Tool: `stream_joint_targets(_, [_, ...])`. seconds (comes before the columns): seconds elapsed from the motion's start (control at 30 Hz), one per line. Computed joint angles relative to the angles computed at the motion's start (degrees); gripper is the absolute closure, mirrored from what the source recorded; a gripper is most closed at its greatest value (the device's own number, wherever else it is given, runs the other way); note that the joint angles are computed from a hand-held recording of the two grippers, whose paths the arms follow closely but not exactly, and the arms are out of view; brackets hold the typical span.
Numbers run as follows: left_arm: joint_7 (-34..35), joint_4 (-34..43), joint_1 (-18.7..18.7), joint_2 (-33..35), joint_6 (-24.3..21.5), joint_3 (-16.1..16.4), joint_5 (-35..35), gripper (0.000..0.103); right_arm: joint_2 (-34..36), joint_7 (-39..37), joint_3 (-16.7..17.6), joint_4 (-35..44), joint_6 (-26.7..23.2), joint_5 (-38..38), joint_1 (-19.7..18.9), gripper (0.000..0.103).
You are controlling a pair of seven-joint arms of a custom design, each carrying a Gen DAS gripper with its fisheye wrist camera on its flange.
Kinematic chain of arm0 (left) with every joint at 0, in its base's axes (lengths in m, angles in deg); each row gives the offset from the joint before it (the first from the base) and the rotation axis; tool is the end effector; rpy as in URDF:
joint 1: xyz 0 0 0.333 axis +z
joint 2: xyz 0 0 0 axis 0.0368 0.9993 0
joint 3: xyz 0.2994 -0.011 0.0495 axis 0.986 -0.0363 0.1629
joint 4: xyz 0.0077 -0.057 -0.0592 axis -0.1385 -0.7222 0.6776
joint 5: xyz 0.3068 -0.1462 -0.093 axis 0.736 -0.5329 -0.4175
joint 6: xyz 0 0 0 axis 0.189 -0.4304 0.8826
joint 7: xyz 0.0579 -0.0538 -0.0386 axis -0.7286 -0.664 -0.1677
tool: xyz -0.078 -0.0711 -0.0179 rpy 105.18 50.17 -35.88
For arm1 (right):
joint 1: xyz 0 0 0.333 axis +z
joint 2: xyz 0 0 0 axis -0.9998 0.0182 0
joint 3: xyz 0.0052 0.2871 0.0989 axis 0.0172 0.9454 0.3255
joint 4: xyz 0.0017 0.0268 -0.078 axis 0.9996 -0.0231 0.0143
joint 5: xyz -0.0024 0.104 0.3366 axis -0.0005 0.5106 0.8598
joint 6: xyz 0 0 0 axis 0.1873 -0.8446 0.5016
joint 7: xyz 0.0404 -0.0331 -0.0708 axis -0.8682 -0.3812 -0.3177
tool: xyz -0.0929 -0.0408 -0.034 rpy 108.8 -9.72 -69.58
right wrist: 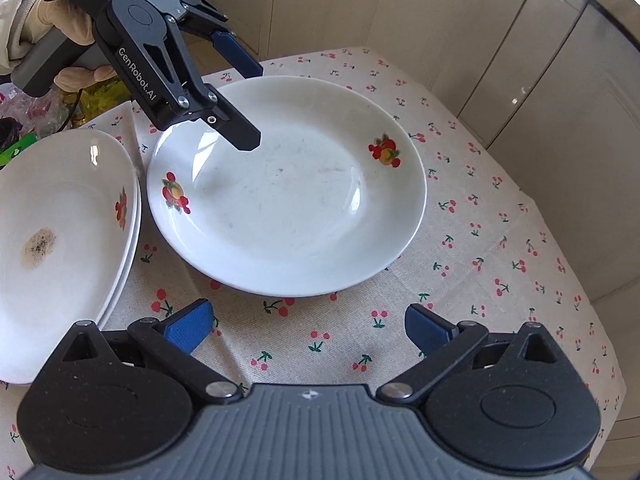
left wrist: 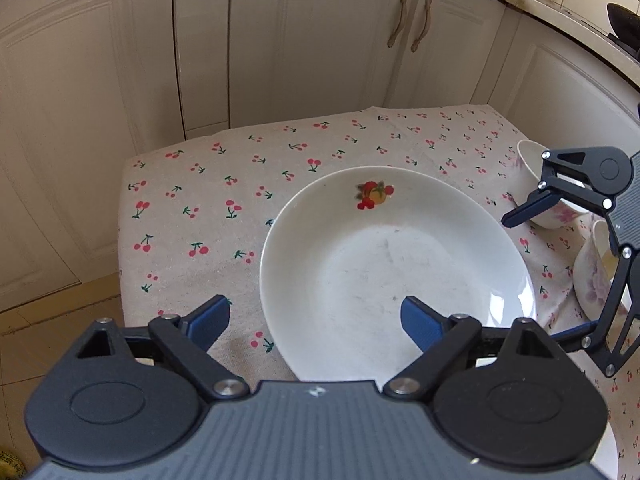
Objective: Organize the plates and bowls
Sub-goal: 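Move the left tool to another white fruit-decal plate and grip its rim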
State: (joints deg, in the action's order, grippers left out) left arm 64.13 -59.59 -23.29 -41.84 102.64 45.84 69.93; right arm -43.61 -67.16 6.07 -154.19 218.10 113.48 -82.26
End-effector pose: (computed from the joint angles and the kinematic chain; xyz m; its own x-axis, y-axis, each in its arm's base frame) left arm 0.5533 -0.3098 0.2411 -0.3253 -0.9372 0.1255 -0.7666 0.1837 -0.6153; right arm 0.5905 0.0992 0.2636 0.9160 -0.3840 0.1163 -0.3098 -0.8612 -0.4028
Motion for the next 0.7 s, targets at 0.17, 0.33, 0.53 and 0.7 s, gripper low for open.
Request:
stream_joint_targets(0.17, [2.55,1.37,3.98,1.52,-0.94,-4.56,-0.66,0.016,2.86,5.57,-2.44,5.45,-7.33,-6.24,2.07,0.000])
stream_joint_targets(0.33, [4.96,1.75,6.87,1.98,-1.33,-7.76,-1.30,0.016,4.26,6.75,-2.07,7.88,-10.07,-7.21,1.63,0.000])
stream_joint_targets(0.53, [8.95,3.05,10.85,3.14,-2.60,-12.72,-2.80,0.018,4.34,4.61,-1.01,7.87,-10.02,-5.63,0.63,0.000])
stream_joint_targets(0.7, [11.86,3.78,12.63,4.00,-2.93,-15.19,-4.15,0.021,4.54,1.95,0.02,7.83,-9.78,-3.37,-0.26,0.000])
